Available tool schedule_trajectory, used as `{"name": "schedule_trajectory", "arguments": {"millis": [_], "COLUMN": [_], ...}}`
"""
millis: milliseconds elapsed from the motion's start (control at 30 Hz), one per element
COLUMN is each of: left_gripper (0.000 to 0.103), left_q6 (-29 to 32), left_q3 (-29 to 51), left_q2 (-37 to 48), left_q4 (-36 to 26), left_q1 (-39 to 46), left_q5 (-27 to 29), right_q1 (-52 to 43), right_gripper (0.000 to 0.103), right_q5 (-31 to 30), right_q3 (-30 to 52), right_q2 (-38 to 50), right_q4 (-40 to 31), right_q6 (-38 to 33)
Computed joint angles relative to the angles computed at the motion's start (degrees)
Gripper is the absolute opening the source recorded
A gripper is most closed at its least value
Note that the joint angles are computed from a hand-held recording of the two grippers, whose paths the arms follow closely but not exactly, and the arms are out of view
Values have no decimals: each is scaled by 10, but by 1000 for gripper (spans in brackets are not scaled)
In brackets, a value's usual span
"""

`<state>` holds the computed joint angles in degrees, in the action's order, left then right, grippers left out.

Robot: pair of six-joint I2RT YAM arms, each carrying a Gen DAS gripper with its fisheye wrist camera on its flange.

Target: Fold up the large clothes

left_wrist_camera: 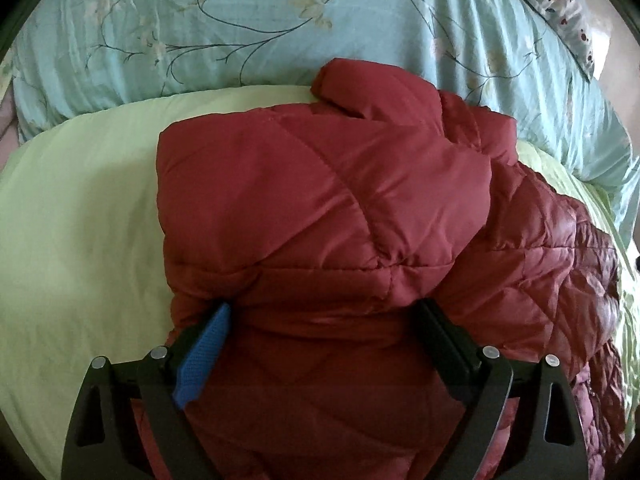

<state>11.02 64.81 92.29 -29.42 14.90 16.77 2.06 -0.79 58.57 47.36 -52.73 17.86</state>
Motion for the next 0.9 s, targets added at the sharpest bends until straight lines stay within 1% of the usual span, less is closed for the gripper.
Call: {"name": "schedule_trajectory", "arguments": {"millis": [33, 67, 100, 167, 233, 267, 300, 367, 400, 433, 500, 567, 600, 667, 733, 767, 833, 900], "left_gripper": [94, 94, 94, 94, 94, 92, 88, 83, 83, 83, 83, 82, 80, 79, 75, 75, 75, 76], "left_q6": [0, 1, -2, -1, -2, -1, 1, 7, 9, 10, 11, 19, 21, 27, 27, 23, 22, 24], "left_q3": [-4, -5, -10, -15, -19, -24, -31, -41, -47, -52, -54, -46, -48, -52, -36, -34, -38, -34], "left_q2": [-3, 0, 1, 1, -11, -23, -41, -76, -96, -112, -136, -136, -136, -124, -70, -51, -32, -26], "left_q4": [2, 7, 17, 25, 22, 18, 13, 3, 1, 3, 2, -10, -6, 1, 0, 4, 21, 21], "left_q1": [0, 0, -5, -5, -5, -3, 3, 23, 35, 42, 47, 42, 30, 9, -20, -30, -18, -6], "left_q5": [-1, -3, -9, -16, -26, -25, -16, 23, 50, 67, 89, 104, 95, 68, -2, -37, -24, -13], "right_q1": [22, 65, 89, 114, 131, 131, 122, 86, 71, 60, 49, 55, 59, 66, 63, 61, 59, 65], "right_gripper": [32, 33, 38, 39, 39, 40, 39, 37, 36, 36, 36, 36, 37, 37, 37, 37, 39, 39], "right_q5": [16, 40, 42, 21, 33, 43, 41, 16, 7, -1, -11, -1, 4, 9, 5, 1, -4, 6], "right_q3": [4, 10, 14, 17, 12, 5, -3, -30, -41, -53, -65, -67, -68, -68, -65, -61, -54, -44], "right_q2": [-1, 6, 18, 62, 98, 123, 135, 154, 156, 154, 153, 153, 153, 152, 152, 152, 142, 124], "right_q4": [3, 7, 9, 15, 18, 21, 26, 45, 54, 63, 78, 80, 80, 80, 77, 74, 63, 47], "right_q6": [4, 9, 7, 1, -1, -2, -3, -14, -22, -29, -35, -35, -33, -29, -28, -25, -21, -13]}}
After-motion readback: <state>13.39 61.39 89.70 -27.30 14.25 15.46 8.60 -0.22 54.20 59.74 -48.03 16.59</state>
